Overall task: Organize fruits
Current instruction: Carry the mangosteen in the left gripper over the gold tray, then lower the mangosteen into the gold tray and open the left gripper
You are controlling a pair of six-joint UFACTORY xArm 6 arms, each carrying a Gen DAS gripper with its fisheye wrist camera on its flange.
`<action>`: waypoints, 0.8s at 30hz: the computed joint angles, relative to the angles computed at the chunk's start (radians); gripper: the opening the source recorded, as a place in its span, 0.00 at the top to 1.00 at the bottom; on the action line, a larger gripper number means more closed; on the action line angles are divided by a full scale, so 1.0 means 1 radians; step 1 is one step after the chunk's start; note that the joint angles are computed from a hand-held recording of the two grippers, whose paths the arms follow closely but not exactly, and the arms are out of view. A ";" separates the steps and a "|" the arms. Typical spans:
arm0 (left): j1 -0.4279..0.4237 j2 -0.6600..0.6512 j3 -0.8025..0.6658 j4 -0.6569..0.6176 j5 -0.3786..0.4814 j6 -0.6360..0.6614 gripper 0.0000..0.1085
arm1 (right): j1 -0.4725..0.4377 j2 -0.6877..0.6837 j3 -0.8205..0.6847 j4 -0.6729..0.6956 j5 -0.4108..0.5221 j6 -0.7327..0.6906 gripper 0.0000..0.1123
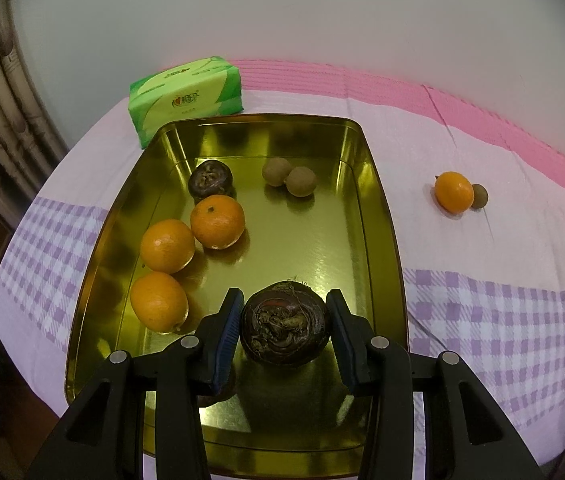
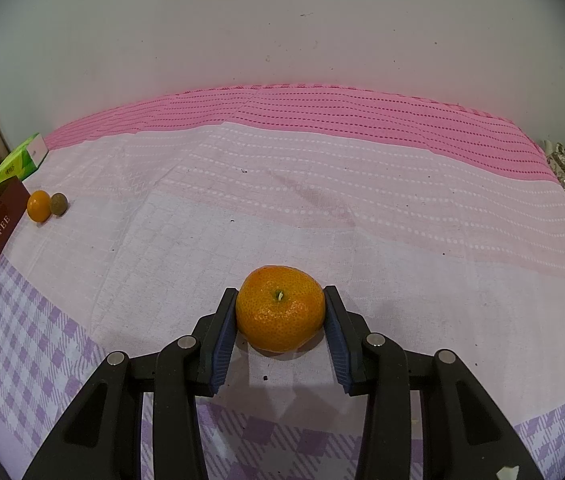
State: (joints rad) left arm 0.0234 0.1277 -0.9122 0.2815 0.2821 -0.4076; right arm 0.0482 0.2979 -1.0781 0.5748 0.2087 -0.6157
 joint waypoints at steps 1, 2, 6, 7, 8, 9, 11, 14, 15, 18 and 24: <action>0.000 0.000 0.000 0.004 0.000 -0.003 0.60 | 0.000 0.000 0.000 0.000 0.000 0.000 0.66; -0.001 0.000 0.000 0.008 0.002 -0.004 0.60 | 0.000 0.000 0.000 -0.001 -0.001 0.000 0.66; -0.004 0.002 -0.003 0.013 0.009 -0.004 0.60 | 0.000 0.000 0.000 0.001 -0.001 0.000 0.66; -0.006 0.001 -0.003 0.015 0.011 -0.006 0.60 | 0.000 0.000 0.000 0.001 -0.001 0.000 0.66; -0.007 0.002 -0.004 0.018 0.014 -0.006 0.60 | 0.001 0.000 0.001 0.001 -0.001 0.001 0.66; -0.008 0.002 -0.005 0.020 0.015 -0.006 0.60 | 0.001 0.000 0.001 0.000 -0.002 0.001 0.66; -0.008 -0.002 -0.003 0.046 0.012 -0.025 0.60 | 0.002 0.000 0.002 -0.001 -0.003 0.003 0.66; -0.008 -0.008 0.000 0.089 0.011 -0.053 0.59 | 0.002 0.002 -0.001 -0.006 -0.002 0.007 0.66; -0.010 -0.008 -0.003 0.106 0.015 -0.066 0.59 | 0.002 0.002 -0.001 -0.009 -0.002 0.009 0.66; -0.011 -0.007 -0.010 0.163 0.031 -0.107 0.58 | 0.002 0.003 -0.002 -0.012 -0.003 0.011 0.66; -0.008 -0.018 -0.009 0.179 0.037 -0.122 0.54 | 0.004 0.004 0.003 -0.047 -0.013 0.038 0.65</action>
State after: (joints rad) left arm 0.0150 0.1099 -0.9209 0.4606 0.3195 -0.5299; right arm 0.0520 0.3018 -1.0748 0.5277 0.1956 -0.5779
